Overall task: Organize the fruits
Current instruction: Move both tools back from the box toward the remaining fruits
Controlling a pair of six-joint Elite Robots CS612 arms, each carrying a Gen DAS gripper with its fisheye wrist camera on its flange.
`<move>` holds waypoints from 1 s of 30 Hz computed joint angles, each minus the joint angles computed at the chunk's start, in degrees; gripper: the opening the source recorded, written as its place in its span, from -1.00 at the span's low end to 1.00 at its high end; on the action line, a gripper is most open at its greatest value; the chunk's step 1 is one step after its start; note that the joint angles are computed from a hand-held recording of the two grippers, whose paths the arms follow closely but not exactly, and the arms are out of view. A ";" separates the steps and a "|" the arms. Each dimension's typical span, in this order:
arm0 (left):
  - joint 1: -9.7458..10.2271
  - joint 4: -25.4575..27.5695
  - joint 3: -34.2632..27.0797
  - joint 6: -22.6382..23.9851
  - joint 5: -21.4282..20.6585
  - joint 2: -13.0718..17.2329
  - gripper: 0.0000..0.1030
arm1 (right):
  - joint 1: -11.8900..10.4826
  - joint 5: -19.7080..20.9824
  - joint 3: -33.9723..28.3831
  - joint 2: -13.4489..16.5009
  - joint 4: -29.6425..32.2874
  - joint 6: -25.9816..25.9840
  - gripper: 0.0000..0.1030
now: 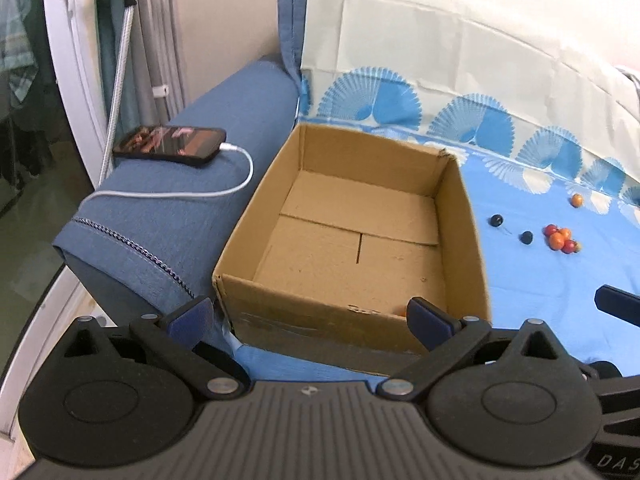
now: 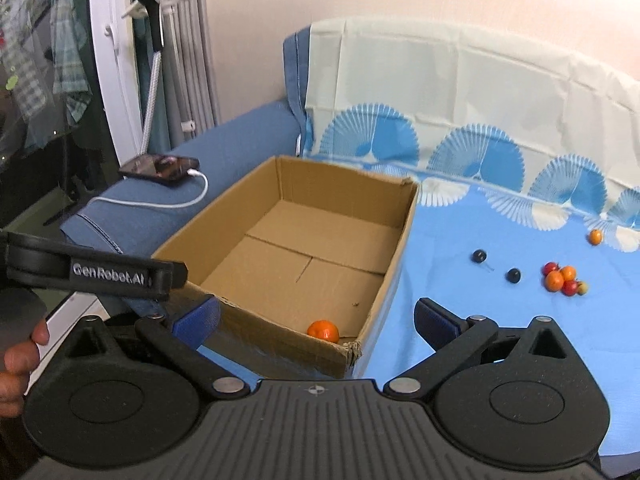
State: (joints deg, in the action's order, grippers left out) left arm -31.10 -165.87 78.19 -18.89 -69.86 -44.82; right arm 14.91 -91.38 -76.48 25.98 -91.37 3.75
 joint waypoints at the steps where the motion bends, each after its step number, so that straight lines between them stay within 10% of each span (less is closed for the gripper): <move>1: -0.22 -0.81 0.41 0.25 0.41 -0.19 1.00 | 0.04 -0.04 -0.52 0.16 -0.23 0.01 0.99; 30: -2.53 -6.53 4.94 3.83 2.79 -2.72 1.00 | 0.01 -0.63 -5.75 2.46 -1.10 0.95 0.99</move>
